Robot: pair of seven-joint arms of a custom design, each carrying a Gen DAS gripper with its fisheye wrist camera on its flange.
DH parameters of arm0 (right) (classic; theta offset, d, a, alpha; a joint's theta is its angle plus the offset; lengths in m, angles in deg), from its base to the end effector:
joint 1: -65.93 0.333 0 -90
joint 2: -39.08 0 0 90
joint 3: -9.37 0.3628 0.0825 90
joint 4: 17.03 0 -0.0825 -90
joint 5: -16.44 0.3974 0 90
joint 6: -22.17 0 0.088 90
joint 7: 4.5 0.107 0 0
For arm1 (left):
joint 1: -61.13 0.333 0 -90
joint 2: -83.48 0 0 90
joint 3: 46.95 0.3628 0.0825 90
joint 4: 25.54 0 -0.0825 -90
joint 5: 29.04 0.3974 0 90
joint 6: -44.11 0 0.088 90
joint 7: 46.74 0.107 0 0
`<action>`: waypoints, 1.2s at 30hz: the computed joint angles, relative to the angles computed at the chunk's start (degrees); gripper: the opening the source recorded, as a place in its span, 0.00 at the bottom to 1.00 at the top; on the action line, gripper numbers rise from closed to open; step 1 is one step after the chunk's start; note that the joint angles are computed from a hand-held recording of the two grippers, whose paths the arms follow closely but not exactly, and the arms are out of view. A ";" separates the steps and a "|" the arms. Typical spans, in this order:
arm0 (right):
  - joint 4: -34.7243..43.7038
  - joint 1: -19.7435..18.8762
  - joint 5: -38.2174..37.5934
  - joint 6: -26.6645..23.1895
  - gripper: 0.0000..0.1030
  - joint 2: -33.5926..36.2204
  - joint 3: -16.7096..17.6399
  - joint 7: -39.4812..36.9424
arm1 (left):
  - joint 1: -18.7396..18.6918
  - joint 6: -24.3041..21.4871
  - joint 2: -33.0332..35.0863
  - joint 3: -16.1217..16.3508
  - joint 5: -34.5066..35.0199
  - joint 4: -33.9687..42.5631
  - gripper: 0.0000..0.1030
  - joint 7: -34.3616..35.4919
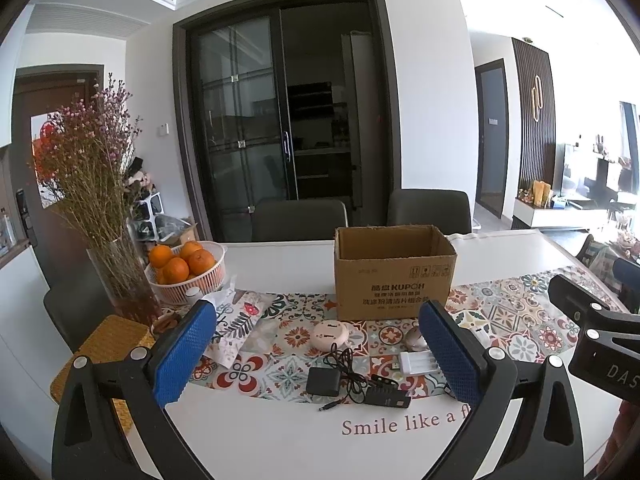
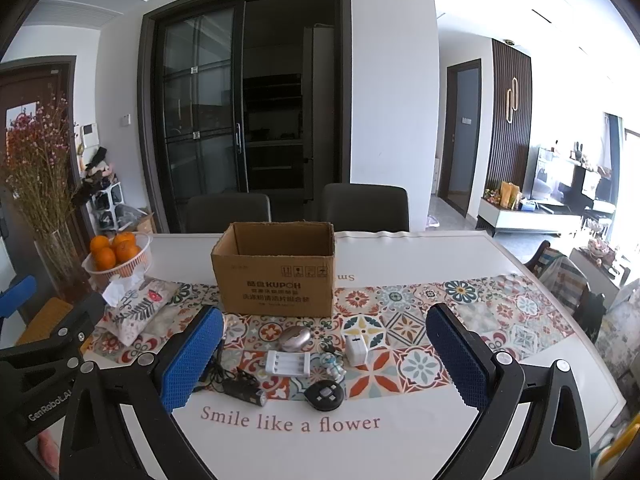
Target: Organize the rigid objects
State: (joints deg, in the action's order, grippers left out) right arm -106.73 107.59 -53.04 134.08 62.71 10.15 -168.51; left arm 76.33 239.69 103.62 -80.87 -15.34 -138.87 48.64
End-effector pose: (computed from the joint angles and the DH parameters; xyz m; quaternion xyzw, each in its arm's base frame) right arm 0.5751 0.4394 0.4808 -0.4013 0.7514 -0.4620 0.2470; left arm 0.6448 -0.1930 0.4972 -0.4131 0.7287 -0.4510 0.3082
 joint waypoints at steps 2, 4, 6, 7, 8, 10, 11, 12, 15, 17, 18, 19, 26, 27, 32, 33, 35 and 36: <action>-0.08 -0.03 0.03 0.12 0.99 -0.05 0.00 0.05 | -0.46 0.38 -0.07 0.49 -0.09 -0.05 1.00 0.17; -0.08 -0.08 0.08 0.32 0.99 -0.05 0.03 -0.02 | -0.80 0.57 -0.09 0.87 -0.07 0.00 1.00 0.07; -0.08 -0.05 0.02 0.28 0.99 -0.03 0.00 0.08 | -0.67 0.32 -0.05 0.72 0.27 0.06 1.00 -0.14; -0.02 -0.05 0.07 0.26 0.99 0.00 0.00 0.00 | -0.76 0.29 -0.11 0.80 0.23 0.00 1.00 -0.18; 0.01 -0.04 0.10 0.21 0.99 0.01 0.00 -0.03 | -0.89 0.33 -0.16 0.94 0.17 -0.04 1.00 -0.17; -0.06 -0.04 0.07 0.28 0.99 -0.03 -0.02 0.03 | -1.17 0.52 -0.20 1.29 0.09 -0.09 1.00 -0.10; -0.05 -0.06 0.08 0.37 0.99 -0.04 0.00 0.00 | -1.19 0.67 -0.24 1.35 0.12 -0.16 1.00 -0.15; -0.05 -0.05 0.09 0.33 0.99 -0.03 -0.01 0.01 | -1.50 0.75 -0.29 1.68 0.05 -0.16 1.00 -0.14; -0.02 0.00 0.05 0.28 0.99 0.01 -0.01 0.08 | -2.40 0.92 -0.40 2.59 -0.18 -0.13 1.00 -0.09; -0.03 -0.02 0.10 0.33 0.99 -0.01 -0.01 0.04 | -2.60 0.99 -0.43 2.84 -0.12 -0.13 1.00 -0.15; -0.04 -0.02 0.10 0.33 0.99 -0.02 -0.01 0.06 | -2.61 0.99 -0.41 2.85 -0.01 -0.10 1.00 -0.19; -0.06 -0.05 0.14 0.41 0.99 -0.04 -0.01 0.03 | -2.67 1.04 -0.40 2.92 0.01 -0.10 1.00 -0.24; 0.18 -0.02 0.14 0.43 0.99 0.17 -0.04 -0.04 | -2.38 0.97 -0.45 2.66 0.46 -0.18 1.00 -0.64; 0.13 0.01 0.12 0.44 0.99 0.18 -0.06 0.11 | -2.39 0.95 -0.45 2.69 0.52 -0.19 1.00 -0.65; 0.25 0.03 0.16 0.48 0.99 0.27 -0.09 0.03 | -2.19 0.76 -0.45 2.47 0.69 -0.08 1.00 -0.67; 0.15 0.05 0.13 0.49 0.99 0.21 -0.12 0.09 | -2.41 0.77 -0.45 2.65 0.58 -0.04 1.00 -0.58; 0.12 0.02 0.14 0.54 0.99 0.18 -0.13 0.11 | -2.55 0.72 -0.41 2.75 0.55 0.05 1.00 -0.44; 0.12 0.02 0.14 0.54 0.99 0.18 -0.13 0.11 | -2.63 0.63 -0.41 2.79 0.50 0.09 1.00 -0.36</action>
